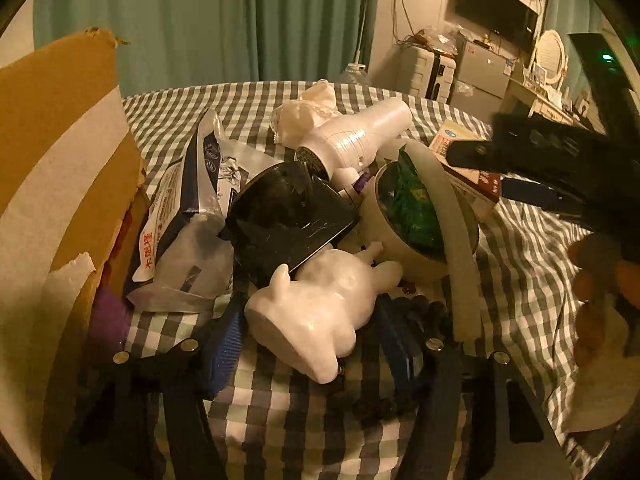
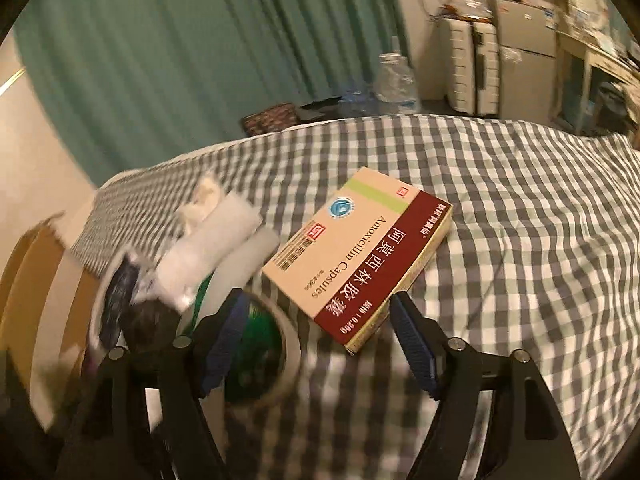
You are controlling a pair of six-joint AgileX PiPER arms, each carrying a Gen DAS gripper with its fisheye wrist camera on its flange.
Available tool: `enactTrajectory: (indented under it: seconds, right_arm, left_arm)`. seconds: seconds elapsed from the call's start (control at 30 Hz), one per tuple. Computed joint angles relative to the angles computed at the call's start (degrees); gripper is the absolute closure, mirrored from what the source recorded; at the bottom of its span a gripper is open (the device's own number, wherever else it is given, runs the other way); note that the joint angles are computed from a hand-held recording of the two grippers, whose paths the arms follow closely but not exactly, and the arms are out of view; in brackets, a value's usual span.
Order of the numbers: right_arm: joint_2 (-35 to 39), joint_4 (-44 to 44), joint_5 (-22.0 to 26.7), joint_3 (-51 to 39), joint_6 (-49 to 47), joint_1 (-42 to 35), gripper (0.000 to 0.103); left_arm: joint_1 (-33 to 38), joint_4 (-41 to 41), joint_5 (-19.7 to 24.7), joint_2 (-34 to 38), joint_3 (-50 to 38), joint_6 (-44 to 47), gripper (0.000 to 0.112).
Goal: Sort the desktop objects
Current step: 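Grasp the Amoxicillin Capsules box with the right tool while the left tool grasps the white figurine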
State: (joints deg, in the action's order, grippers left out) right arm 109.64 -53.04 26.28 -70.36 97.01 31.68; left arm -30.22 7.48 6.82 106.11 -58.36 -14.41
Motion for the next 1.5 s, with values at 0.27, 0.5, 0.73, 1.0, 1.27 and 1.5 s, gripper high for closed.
enactTrajectory:
  seconds: [0.27,0.5,0.73,1.0,1.27,1.5]
  right_arm:
    - [6.8,6.9,9.4,-11.1,-3.1,0.5,0.024]
    - [8.3,10.7,9.7,-13.8,-4.9,-1.1,0.018]
    - [9.4,19.8,8.5,-17.1,-9.5,-4.8,0.01]
    - [5.0,12.6,7.3,-9.0,-6.6,-4.1,0.009]
    - [-13.8,16.5,4.3,14.6,-15.1,-7.7,0.009]
    - [-18.9,6.8,1.2,16.4,-19.5,-6.8,0.009]
  left_arm:
    - [0.7,-10.0,-0.6,-0.4,0.7,9.5,0.048]
    - [1.5,-15.6,-0.5,-1.4,1.8,15.3,0.048]
    - [0.5,-3.7,0.4,-1.6,1.2,2.5,0.048]
    - [1.0,-12.2,-0.4,-2.1,2.1,11.4,0.048]
    - [2.7,-23.6,0.5,-3.6,3.4,22.7,0.048]
    - [2.0,-19.0,-0.2,-5.2,4.0,16.8,0.048]
